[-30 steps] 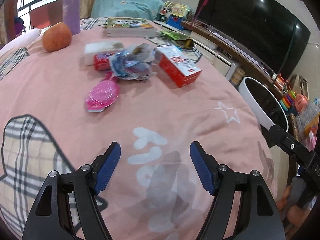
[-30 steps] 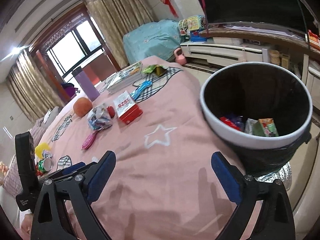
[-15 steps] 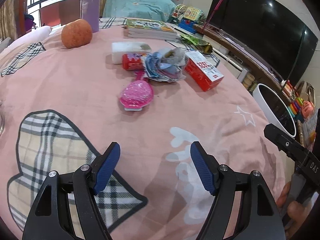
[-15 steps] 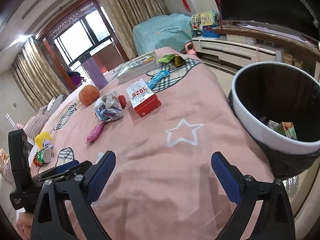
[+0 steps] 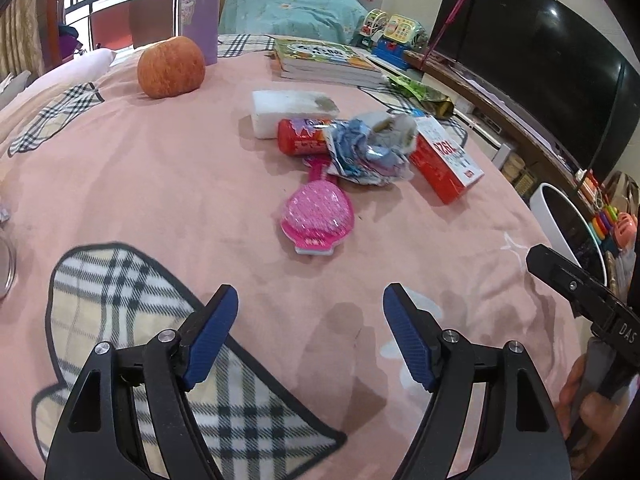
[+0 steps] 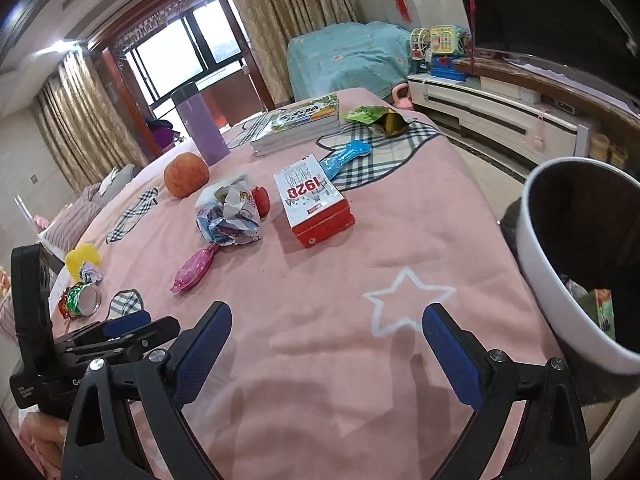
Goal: Collect trash
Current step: 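Move both open tools back over the table toward the pink comb, then grasp the pink comb with the left tool while the right tool grasps the red-and-white box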
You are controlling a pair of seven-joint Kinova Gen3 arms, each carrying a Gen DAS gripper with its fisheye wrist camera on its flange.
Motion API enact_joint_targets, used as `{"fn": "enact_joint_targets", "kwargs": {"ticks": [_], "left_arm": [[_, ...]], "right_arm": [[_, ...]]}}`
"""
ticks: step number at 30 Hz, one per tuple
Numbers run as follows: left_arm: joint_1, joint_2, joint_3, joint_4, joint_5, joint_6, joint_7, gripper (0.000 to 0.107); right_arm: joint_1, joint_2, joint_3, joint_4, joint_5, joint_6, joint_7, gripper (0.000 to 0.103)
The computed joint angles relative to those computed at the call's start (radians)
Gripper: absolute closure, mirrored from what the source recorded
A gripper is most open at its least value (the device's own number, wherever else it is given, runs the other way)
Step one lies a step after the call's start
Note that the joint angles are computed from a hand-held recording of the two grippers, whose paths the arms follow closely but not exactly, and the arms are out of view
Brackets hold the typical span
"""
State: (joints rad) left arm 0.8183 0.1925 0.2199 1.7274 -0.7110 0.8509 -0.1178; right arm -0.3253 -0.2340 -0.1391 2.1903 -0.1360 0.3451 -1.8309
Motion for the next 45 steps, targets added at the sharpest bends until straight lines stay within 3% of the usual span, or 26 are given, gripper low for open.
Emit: {"fn": "enact_joint_targets", "kwargs": {"ticks": [6, 15, 22, 24, 26, 28, 37, 45], "left_arm": [[-0.029, 0.021, -0.015, -0.028, 0.021, -0.009, -0.057, 0.030], [-0.047, 0.070, -0.052, -0.089, 0.048, -0.006, -0.143, 0.030], [-0.029, 0.105, -0.072, -0.130, 0.047, 0.020, -0.184, 0.030], [-0.022, 0.114, -0.076, -0.140, 0.048, 0.028, -0.198, 0.031], [-0.017, 0.113, -0.080, -0.140, 0.046, 0.022, -0.207, 0.051], [-0.011, 0.108, -0.082, -0.135, 0.044, 0.017, -0.211, 0.061], [0.032, 0.053, -0.049, -0.062, 0.030, -0.024, -0.135, 0.061], [0.088, 0.051, -0.003, -0.071, 0.017, -0.029, -0.105, 0.061]], "right_arm": [[-0.032, 0.059, 0.044, -0.045, -0.036, 0.010, 0.073, 0.006], [-0.007, 0.180, 0.039, -0.157, -0.053, 0.045, 0.161, 0.006], [0.001, 0.271, 0.007, -0.244, 0.102, 0.076, 0.041, 0.009], [-0.009, 0.286, 0.006, -0.262, 0.133, 0.094, 0.013, 0.019], [-0.016, 0.295, 0.001, -0.273, 0.171, 0.112, -0.019, 0.048], [-0.045, 0.287, 0.018, -0.265, 0.221, 0.116, -0.071, 0.049], [-0.007, 0.169, 0.007, -0.153, 0.107, 0.083, -0.001, 0.052], [0.022, 0.015, 0.038, -0.022, -0.003, 0.071, 0.037, 0.052]]}}
